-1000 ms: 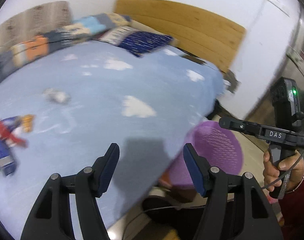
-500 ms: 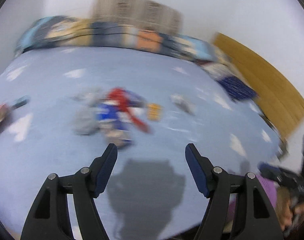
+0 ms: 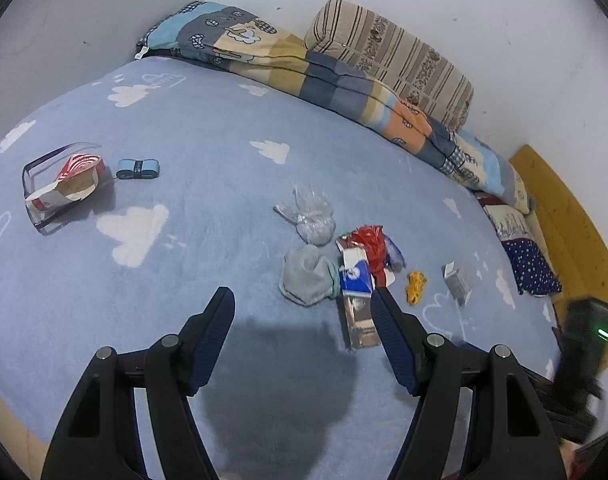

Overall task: Collect trash
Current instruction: 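Return both open tools over the remaining trash on the bed, then grasp the blue box with the right tool while the left tool grasps a grey sock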

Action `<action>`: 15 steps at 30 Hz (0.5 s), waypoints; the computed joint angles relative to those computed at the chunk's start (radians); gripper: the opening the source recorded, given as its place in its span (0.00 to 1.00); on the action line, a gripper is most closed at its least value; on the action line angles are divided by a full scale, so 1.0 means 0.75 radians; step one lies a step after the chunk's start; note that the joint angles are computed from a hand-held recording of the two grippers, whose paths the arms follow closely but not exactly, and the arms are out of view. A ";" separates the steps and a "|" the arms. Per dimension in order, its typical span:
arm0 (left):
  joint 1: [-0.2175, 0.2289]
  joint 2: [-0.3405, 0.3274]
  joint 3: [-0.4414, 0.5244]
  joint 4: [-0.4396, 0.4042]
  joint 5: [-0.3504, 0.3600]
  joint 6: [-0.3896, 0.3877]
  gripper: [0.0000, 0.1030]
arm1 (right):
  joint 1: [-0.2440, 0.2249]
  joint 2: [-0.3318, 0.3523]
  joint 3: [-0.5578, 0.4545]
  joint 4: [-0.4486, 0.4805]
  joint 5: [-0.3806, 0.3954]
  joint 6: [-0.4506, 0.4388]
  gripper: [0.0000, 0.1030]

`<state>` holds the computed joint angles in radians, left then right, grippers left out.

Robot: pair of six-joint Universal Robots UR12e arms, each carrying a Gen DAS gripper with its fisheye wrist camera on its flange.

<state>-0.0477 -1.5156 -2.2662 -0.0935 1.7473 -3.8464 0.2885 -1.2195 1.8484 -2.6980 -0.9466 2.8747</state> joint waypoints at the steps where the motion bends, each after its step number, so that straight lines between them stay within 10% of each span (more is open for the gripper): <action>1: 0.004 -0.002 0.002 0.000 -0.002 0.001 0.68 | 0.022 0.032 -0.035 -0.002 -0.021 0.001 0.73; 13: 0.095 -0.037 0.008 0.008 -0.144 0.056 0.72 | 0.157 0.285 -0.296 0.074 -0.223 0.023 0.72; 15: 0.096 -0.056 0.018 0.011 -0.163 0.058 0.73 | 0.152 0.297 -0.301 0.087 -0.189 0.034 0.56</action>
